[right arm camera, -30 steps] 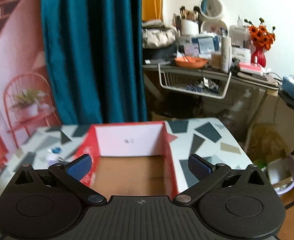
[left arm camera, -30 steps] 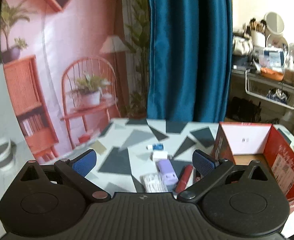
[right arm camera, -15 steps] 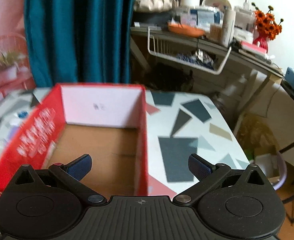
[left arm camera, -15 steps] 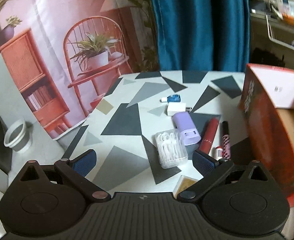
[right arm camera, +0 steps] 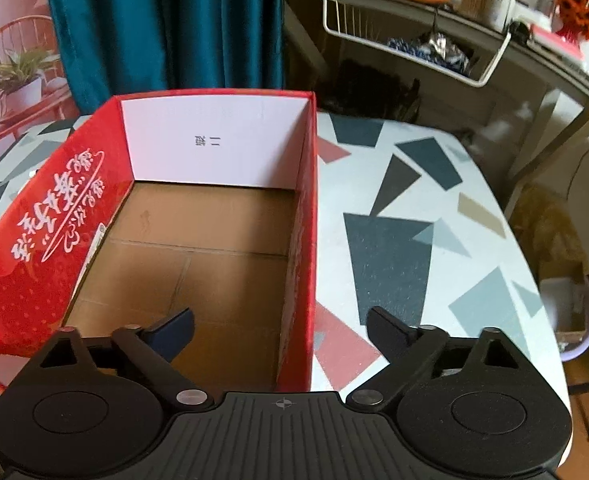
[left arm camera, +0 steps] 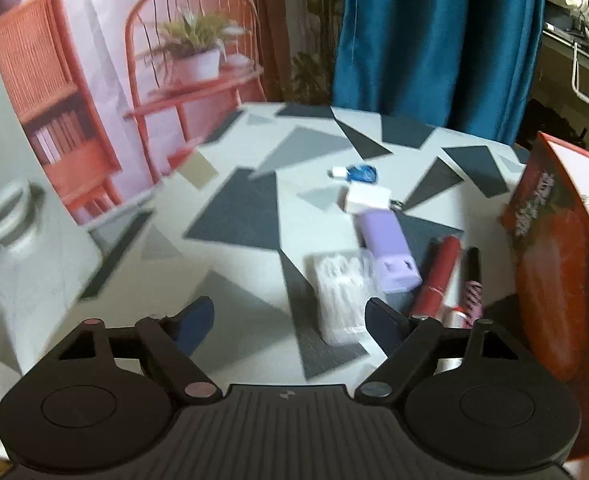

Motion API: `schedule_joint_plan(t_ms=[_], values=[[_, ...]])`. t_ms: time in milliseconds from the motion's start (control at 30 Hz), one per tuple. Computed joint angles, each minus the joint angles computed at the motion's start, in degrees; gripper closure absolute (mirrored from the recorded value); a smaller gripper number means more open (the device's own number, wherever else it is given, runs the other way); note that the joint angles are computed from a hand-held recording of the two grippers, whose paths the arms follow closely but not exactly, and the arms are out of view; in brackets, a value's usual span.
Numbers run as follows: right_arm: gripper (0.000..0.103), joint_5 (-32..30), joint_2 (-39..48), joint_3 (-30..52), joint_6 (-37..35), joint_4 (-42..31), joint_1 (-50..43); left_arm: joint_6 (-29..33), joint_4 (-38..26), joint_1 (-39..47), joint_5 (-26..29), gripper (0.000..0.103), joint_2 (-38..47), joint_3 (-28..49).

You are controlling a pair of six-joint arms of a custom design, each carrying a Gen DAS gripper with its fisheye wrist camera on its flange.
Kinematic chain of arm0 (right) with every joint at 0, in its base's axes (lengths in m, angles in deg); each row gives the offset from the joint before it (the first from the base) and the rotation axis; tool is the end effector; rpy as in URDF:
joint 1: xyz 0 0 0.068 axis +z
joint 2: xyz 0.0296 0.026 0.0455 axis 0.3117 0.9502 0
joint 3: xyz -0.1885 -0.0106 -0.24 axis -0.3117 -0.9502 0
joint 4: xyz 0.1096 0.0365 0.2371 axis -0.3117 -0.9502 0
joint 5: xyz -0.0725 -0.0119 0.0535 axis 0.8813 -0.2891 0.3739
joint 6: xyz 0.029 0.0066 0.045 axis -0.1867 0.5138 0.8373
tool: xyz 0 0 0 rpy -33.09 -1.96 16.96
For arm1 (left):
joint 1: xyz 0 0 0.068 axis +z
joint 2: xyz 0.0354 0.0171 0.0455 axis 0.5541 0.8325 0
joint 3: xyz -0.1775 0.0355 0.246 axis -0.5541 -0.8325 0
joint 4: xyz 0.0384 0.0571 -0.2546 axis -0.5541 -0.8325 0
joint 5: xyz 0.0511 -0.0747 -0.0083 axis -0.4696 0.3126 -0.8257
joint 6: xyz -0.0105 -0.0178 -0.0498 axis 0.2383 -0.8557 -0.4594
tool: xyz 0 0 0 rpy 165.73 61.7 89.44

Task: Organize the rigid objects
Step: 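Move the left tool toward the white whiteboard marker and open its fingers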

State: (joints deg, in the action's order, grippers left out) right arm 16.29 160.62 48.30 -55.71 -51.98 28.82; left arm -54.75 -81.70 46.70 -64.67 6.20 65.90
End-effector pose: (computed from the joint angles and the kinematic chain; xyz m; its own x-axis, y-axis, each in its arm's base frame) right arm 0.3498 0.0716 0.1359 -0.6699 -0.4055 -0.6219 -0.4838 0.8738 -0.0486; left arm 0.1503 0.0527 0.1605 -0.5328 -0.5101 -0.6752 -0.7652 0.6311 0.1271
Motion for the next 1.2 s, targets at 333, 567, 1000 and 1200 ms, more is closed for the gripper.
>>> schedule_joint_plan(t_ms=[333, 567, 1000, 1200], values=[[0.044, -0.3, 3.0, 4.2, -0.5, -5.1, -0.2, 4.7, 1.9, 3.7, 3.6, 0.019, 4.0, 1.7], [0.052, -0.5, 1.8, 3.8, -2.8, -8.7, -0.8, 5.6, 6.1, 3.7, 5.2, 0.023, 4.4, 0.3], [0.091, 1.1, 2.6, 1.4, -1.9, -4.5, -1.4, 5.7, 9.6, 6.9, 10.2, 0.041, 5.4, -2.0], [0.092, 0.4, 2.5, 0.5, -1.6, -3.1, -1.9, 7.3, 11.2, 9.7, 14.1, 0.061, 5.0, -2.9]])
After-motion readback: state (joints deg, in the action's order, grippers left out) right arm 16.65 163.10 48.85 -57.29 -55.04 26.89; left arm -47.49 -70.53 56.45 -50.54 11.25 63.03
